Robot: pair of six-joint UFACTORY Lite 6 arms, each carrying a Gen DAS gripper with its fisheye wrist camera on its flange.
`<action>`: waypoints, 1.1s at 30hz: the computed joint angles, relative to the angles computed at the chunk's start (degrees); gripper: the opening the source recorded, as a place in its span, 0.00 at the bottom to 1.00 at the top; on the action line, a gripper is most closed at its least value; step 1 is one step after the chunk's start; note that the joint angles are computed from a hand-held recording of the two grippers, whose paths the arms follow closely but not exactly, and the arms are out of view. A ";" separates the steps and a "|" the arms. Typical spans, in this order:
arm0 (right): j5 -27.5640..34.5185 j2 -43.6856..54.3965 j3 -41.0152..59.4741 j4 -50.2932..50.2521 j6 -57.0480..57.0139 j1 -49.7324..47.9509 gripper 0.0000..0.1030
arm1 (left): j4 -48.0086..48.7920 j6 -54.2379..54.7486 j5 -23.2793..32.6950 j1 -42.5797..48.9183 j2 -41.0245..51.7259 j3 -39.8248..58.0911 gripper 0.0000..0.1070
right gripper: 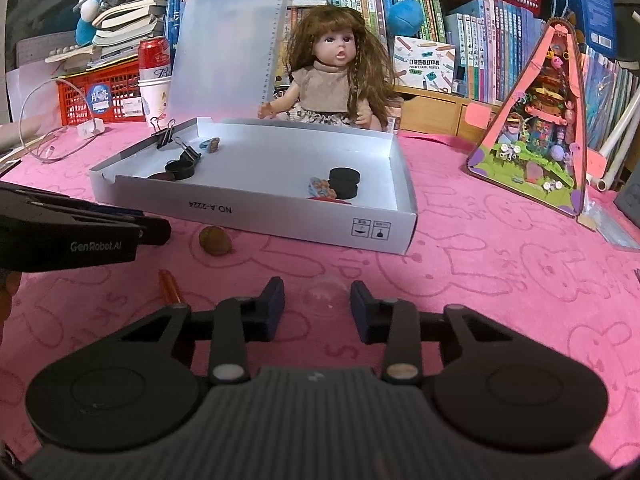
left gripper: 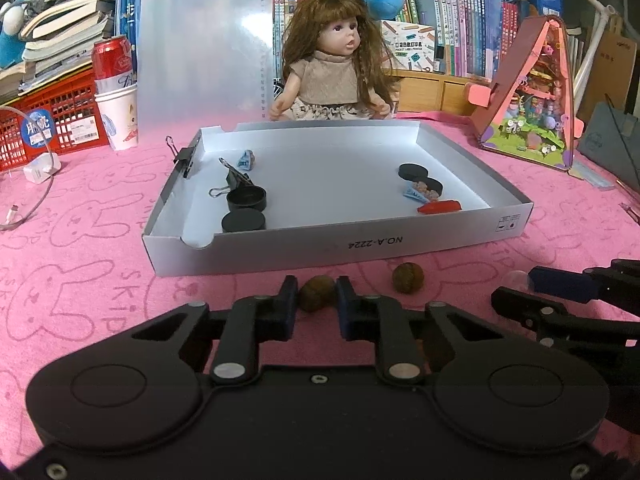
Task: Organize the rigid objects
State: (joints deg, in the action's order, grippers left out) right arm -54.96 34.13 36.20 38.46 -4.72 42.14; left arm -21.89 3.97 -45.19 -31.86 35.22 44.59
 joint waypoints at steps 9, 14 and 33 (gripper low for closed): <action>0.15 0.04 0.24 0.48 0.51 0.03 0.31 | 0.04 -0.22 0.06 -0.27 -1.33 -1.39 0.17; 0.18 -0.69 -0.12 1.04 0.31 -0.10 0.31 | 0.92 -0.81 0.26 -0.11 -3.06 -2.73 0.17; 4.03 -5.81 0.75 0.65 -2.34 -3.74 0.31 | 2.00 0.30 3.88 1.66 -11.26 -2.85 0.17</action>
